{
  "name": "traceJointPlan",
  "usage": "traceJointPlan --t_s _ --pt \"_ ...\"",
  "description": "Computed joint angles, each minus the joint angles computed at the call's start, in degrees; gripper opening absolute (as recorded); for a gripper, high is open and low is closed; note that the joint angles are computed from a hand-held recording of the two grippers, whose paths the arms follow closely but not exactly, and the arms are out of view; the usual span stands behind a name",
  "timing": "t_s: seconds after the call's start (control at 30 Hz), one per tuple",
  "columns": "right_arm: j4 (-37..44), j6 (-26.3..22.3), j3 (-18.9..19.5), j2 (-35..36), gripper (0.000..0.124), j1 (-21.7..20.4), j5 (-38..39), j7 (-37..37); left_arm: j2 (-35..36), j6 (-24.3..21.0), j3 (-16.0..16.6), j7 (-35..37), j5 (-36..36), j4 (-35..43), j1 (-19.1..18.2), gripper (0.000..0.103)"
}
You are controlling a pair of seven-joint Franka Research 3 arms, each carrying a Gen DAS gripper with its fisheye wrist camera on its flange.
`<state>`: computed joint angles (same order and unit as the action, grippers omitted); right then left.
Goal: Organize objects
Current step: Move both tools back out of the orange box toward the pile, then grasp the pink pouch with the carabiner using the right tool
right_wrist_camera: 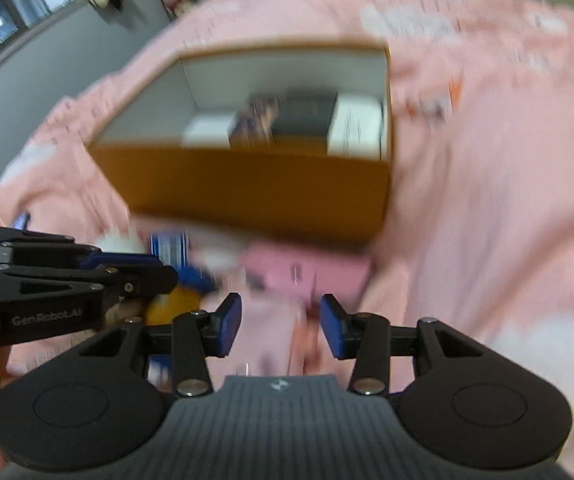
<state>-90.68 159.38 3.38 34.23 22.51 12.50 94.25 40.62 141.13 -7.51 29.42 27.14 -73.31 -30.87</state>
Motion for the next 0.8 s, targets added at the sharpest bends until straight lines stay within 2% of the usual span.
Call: traceJointPlan --t_s 0.1,0.2,0.27,0.5,0.63,0.8 --pt "-2.14 -2.96 0.54 -1.18 0.047 -0.10 0.98 1.10 1.22 -4.50 -1.81 2.04 -3.11 1.66 0.56 0.018" --pt "-1.54 -7.90 -0.02 -0.89 0.061 0.86 -0.27 2.46 1.25 -6.59 -2.71 2.92 -5.29 1.21 0.60 0.018" --pt "-1.00 -10.49 -0.13 -0.52 0.063 1.15 -0.68 3.57 1.10 -7.49 -2.82 3.08 -5.76 0.73 0.31 0.018" --pt "1.72 -16.74 1.93 1.55 0.065 -0.24 1.07 1.56 -1.48 -5.30 -2.57 0.32 -5.89 -4.13 0.31 0.018" --pt "3.71 -18.68 1.35 2.85 0.064 1.19 -0.85 0.34 -2.66 -4.37 -2.28 -1.57 -5.05 -5.85 0.38 0.018" --pt "3.83 -18.15 0.86 3.28 0.052 2.13 -1.89 0.16 -2.68 -2.63 -2.75 -2.42 -5.29 -6.83 1.25 0.018"
